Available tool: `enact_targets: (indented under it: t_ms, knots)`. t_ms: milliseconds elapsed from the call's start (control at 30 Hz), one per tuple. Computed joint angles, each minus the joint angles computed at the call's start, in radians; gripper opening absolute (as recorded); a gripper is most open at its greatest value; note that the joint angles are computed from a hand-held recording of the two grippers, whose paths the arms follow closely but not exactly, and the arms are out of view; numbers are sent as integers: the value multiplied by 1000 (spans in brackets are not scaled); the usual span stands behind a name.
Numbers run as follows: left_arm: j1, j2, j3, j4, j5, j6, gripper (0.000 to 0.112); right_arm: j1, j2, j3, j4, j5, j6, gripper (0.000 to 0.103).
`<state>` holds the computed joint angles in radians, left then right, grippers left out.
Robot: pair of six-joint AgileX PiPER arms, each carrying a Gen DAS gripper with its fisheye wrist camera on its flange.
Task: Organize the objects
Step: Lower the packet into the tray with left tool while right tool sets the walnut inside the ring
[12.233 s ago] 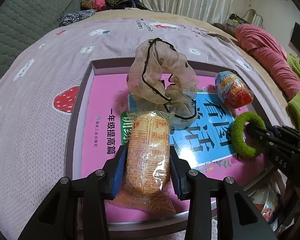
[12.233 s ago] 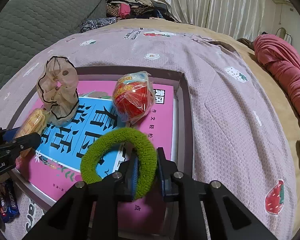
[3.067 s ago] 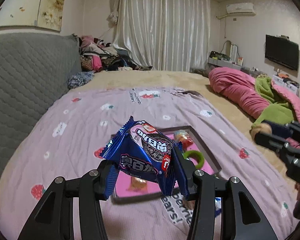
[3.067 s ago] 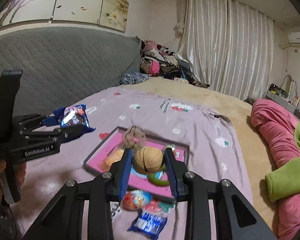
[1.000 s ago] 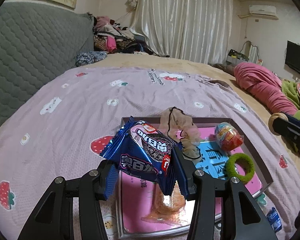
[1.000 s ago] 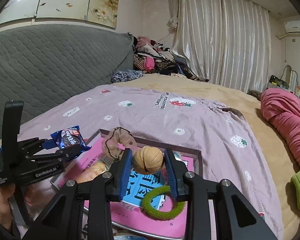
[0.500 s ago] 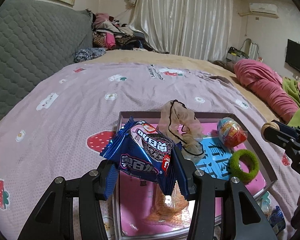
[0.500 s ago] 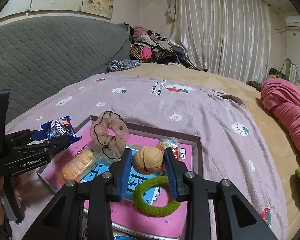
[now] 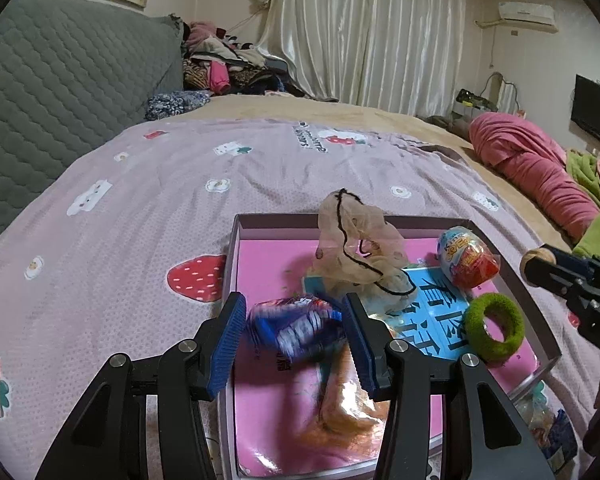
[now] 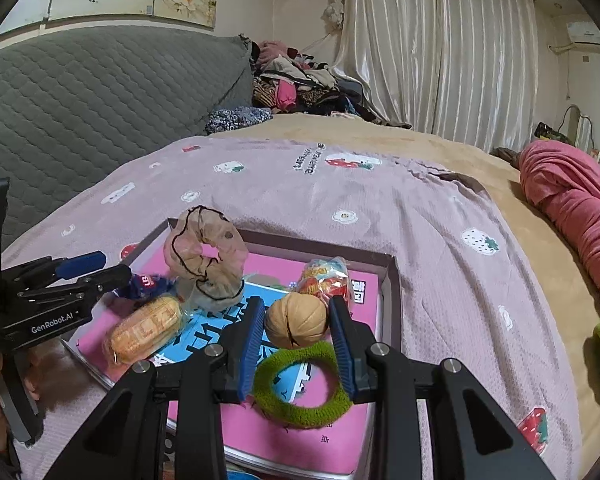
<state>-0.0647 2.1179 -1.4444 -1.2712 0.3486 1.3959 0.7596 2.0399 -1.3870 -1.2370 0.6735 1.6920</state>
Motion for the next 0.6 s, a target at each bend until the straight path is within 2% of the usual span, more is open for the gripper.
enact_targets:
  t_ms: [300,600]
  knots:
    - [-5,7,-10,56,-2,-53,51,-19,34,-31,94,-21,-85,34]
    - [-18,20,-22,125,-12,-108,51,-51,83,-85,252,-30,-236,34]
